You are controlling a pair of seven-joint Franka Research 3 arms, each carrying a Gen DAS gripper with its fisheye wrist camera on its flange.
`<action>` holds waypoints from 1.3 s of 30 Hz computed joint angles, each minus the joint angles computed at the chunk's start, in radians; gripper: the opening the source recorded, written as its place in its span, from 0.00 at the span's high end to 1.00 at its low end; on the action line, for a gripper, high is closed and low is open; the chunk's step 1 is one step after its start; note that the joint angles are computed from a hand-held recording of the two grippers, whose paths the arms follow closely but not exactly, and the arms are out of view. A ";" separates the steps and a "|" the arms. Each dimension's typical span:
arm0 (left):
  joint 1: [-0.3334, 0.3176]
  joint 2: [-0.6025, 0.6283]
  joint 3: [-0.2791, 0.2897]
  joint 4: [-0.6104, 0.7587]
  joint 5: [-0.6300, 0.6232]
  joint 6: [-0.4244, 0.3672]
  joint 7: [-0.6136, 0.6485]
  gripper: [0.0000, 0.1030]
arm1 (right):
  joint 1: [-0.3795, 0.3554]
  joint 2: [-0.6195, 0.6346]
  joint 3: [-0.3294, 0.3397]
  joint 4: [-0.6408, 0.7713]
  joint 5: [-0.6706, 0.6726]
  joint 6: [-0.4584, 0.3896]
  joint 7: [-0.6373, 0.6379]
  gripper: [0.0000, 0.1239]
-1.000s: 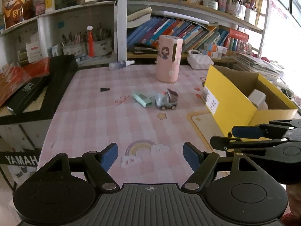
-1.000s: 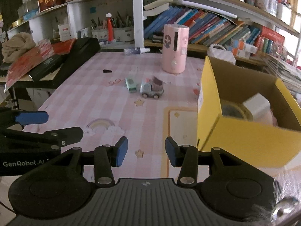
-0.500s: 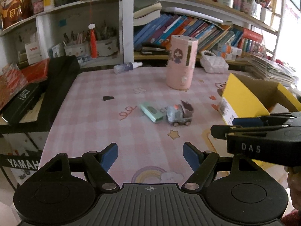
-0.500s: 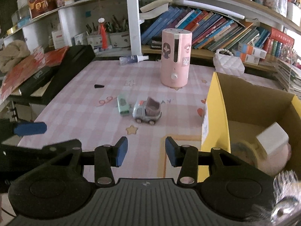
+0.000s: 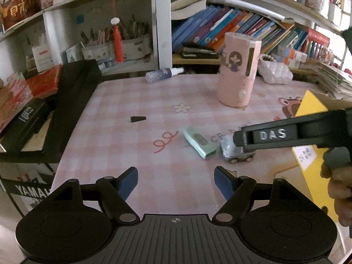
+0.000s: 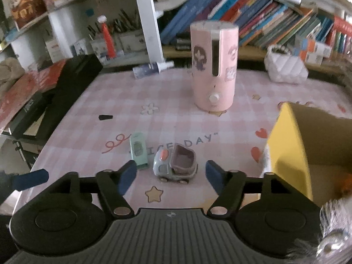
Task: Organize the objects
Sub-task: 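Grasp the grey toy car with the right tool while the left tool grasps the mint-green toy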
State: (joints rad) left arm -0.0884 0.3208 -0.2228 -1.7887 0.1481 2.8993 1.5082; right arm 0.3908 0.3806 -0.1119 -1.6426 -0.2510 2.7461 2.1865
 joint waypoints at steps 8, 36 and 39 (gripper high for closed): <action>-0.023 0.061 0.019 0.073 0.040 -0.036 -0.030 0.24 | -0.027 0.136 0.021 0.182 0.078 -0.134 -0.074 0.41; -0.137 0.380 0.052 0.511 0.071 -0.228 -0.101 0.43 | 0.029 0.030 -0.123 0.027 -0.116 0.120 0.118 0.51; -0.147 0.365 0.069 0.482 0.111 -0.208 -0.113 0.59 | 0.022 0.024 -0.115 0.018 -0.111 0.126 0.119 0.51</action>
State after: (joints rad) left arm -0.2355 0.6860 -0.1539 -1.3064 0.2587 2.6914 1.3954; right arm 0.4124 0.4046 -0.2269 -1.6241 -0.3616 2.8720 2.3053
